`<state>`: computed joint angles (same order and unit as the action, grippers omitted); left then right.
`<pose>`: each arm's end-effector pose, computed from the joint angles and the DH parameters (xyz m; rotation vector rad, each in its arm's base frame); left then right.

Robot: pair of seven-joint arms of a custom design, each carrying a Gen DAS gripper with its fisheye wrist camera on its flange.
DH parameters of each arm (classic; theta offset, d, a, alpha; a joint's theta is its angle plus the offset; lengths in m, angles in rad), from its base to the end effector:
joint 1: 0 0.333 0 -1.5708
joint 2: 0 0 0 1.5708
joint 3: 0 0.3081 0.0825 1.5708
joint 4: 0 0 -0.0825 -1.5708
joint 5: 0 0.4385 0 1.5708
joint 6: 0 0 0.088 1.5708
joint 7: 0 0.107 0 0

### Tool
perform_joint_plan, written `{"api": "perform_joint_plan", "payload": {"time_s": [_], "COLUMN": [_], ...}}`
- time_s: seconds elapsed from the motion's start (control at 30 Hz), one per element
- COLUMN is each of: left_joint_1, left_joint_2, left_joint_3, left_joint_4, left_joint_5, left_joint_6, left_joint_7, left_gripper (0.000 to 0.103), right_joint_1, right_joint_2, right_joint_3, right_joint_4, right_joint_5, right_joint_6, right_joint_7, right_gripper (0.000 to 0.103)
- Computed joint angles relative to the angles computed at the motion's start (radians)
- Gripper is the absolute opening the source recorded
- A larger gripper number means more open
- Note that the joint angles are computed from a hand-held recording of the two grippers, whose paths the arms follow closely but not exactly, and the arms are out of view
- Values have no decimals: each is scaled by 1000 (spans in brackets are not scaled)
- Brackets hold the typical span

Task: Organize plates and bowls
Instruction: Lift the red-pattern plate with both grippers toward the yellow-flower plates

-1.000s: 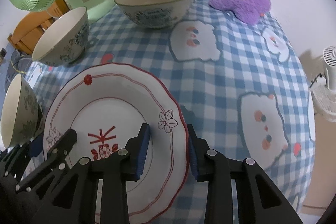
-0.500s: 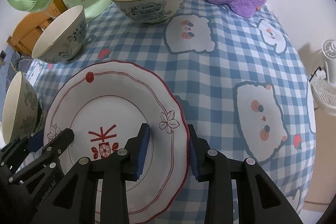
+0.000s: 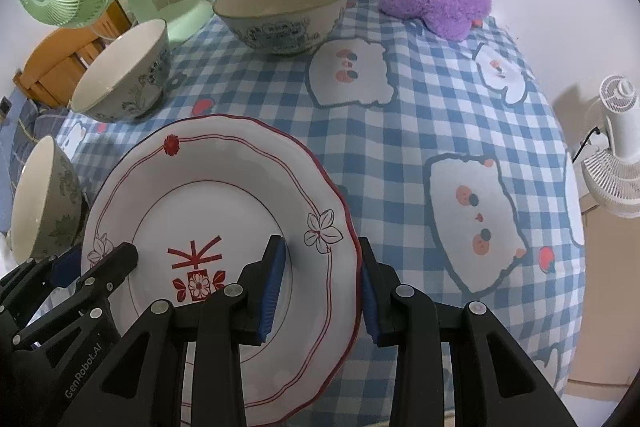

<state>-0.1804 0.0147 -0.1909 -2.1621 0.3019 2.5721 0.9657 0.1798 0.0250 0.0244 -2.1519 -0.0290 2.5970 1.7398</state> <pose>0.5727 -0.2280 0.3926 -1.9875 1.9638 -0.4460 0.6085 0.1266 0.3951 -2.0233 1.9118 -0.3571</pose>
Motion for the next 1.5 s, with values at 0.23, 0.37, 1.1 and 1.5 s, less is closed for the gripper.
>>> {"api": "perform_joint_plan", "payload": {"time_s": [0.23, 0.37, 1.1, 1.5], "left_joint_1": [10, 20, 25, -14], "left_joint_2": [-70, -117, -369, -471], "left_joint_3": [-8, -18, -49, -59], "left_joint_4": [-42, -73, -230, -305], "left_joint_5": [-14, -29, -247, -366], "left_joint_6": [8, 19, 50, 70], "left_joint_7": [17, 48, 331, 478], "left_gripper": [31, 31, 31, 31], "right_joint_1": [9, 15, 18, 22], "right_joint_2": [-75, -125, -461, -667], "right_joint_3": [2, 4, 56, 74], "right_joint_4": [-46, -79, -276, -406], "right_joint_5": [-19, -48, -230, -290], "right_joint_6": [0, 3, -101, -184], "right_joint_7": [44, 94, 424, 572], "right_gripper": [37, 37, 37, 37]}}
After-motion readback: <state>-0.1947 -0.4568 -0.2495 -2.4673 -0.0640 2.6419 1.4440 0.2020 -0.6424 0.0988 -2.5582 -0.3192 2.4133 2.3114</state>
